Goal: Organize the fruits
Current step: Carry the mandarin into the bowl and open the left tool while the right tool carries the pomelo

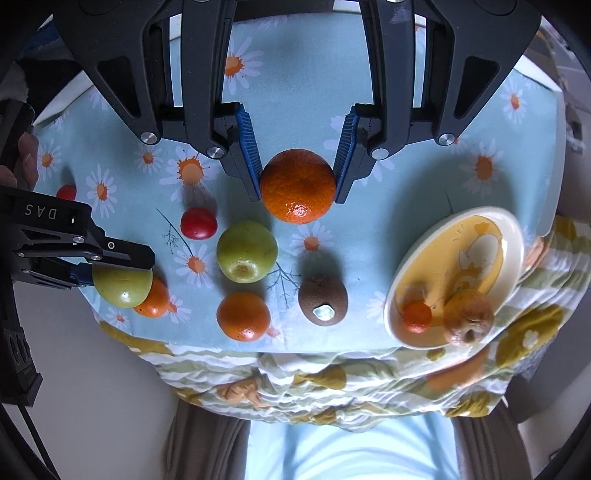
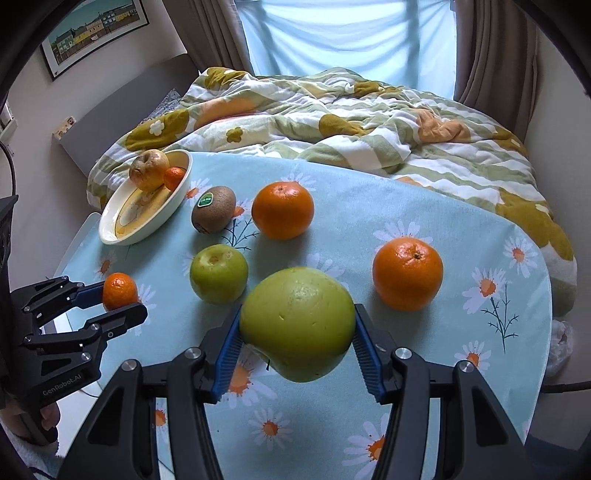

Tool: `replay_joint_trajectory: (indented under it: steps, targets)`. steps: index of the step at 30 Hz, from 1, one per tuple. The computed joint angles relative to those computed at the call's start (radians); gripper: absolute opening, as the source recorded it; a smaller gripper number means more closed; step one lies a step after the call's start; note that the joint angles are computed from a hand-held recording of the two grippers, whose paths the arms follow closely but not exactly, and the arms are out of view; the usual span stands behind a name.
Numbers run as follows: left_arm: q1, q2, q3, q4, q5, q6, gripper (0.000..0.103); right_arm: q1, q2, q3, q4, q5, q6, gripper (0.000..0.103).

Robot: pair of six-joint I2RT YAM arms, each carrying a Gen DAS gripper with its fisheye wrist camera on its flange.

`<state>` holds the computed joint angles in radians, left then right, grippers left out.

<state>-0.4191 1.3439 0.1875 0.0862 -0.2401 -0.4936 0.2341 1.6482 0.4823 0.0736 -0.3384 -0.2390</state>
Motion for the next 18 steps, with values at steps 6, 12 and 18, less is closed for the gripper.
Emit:
replay_joint_trajectory:
  steps: [6, 12, 18]
  targets:
    - [0.107, -0.269, -0.016, -0.200, 0.024, 0.080, 0.044, 0.066, -0.141, 0.001, -0.100, 0.032, 0.043, 0.052]
    - [0.362, -0.461, -0.011, -0.332, 0.154, 0.312, 0.044, 0.198, -0.233, 0.024, -0.149, 0.112, 0.172, 0.052]
    - [0.710, -0.461, 0.027, -0.369, 0.370, 0.616, 0.044, 0.368, -0.222, 0.078, -0.152, 0.223, 0.352, 0.052]
